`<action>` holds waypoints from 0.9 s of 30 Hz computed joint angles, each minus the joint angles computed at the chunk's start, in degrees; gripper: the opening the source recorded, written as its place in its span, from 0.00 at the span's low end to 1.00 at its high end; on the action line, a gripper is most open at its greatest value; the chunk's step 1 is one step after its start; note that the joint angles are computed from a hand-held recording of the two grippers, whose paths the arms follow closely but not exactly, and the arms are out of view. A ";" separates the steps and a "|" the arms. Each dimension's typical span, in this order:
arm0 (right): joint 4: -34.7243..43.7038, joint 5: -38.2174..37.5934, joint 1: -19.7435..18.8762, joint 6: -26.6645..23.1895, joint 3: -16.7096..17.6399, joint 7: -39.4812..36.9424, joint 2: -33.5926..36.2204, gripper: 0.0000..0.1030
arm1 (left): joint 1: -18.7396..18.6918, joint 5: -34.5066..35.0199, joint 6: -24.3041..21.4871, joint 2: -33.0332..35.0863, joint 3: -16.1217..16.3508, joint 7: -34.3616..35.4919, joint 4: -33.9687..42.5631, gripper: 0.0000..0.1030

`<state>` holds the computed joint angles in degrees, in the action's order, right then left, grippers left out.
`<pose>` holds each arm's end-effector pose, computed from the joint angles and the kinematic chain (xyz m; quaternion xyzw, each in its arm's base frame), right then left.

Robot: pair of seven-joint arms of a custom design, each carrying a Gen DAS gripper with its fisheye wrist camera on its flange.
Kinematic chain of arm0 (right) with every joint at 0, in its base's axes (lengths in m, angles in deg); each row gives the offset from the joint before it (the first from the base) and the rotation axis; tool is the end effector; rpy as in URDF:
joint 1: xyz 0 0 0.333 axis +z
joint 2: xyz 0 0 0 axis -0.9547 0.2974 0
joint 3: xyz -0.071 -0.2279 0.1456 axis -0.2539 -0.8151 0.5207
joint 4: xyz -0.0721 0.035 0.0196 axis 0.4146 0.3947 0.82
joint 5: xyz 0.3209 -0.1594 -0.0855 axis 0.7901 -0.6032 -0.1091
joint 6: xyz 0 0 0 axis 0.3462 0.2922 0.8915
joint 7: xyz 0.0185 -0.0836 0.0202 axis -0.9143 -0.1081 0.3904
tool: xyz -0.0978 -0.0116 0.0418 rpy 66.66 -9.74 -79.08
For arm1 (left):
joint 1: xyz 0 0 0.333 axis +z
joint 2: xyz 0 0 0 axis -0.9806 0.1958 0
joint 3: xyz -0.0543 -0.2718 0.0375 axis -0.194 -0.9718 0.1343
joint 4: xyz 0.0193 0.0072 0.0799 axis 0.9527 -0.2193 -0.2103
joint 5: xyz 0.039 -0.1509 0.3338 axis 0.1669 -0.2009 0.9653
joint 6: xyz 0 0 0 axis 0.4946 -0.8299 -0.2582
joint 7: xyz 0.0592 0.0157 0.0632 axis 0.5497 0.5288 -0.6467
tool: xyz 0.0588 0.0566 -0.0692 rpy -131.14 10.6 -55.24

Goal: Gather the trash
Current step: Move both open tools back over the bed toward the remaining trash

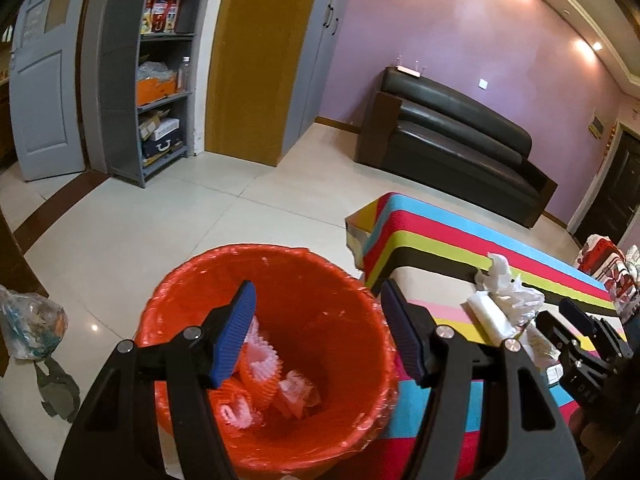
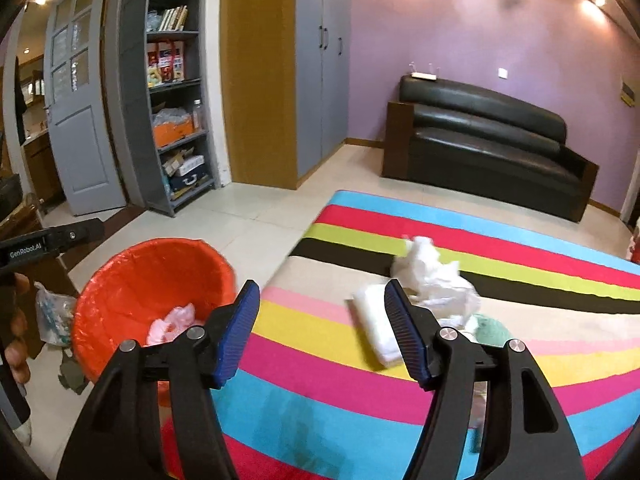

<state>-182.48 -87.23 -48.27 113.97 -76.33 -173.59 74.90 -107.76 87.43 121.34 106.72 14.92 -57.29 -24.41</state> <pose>0.5582 0.2744 0.3929 -0.6117 0.6341 -0.3445 0.3241 0.5747 -0.3439 0.4158 -0.6152 0.6534 -0.3893 0.2077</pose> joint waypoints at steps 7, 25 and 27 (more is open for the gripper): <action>-5.91 -2.27 -2.64 -0.10 -0.13 3.16 -4.18 0.60 | -1.15 -2.81 -1.08 3.78 -1.44 3.11 5.05 0.61; -12.92 -3.26 -10.95 5.44 0.09 1.51 -5.76 0.61 | -6.45 -16.78 -11.19 24.35 -5.90 19.37 32.98 0.61; -12.83 -2.13 -11.16 5.97 -0.31 -0.53 -5.26 0.61 | -7.12 -18.20 -12.43 26.48 -6.17 20.98 36.18 0.61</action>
<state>-195.31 -89.36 -59.43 119.94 -76.64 -174.12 69.64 -114.88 69.24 108.91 133.20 8.75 -36.31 11.77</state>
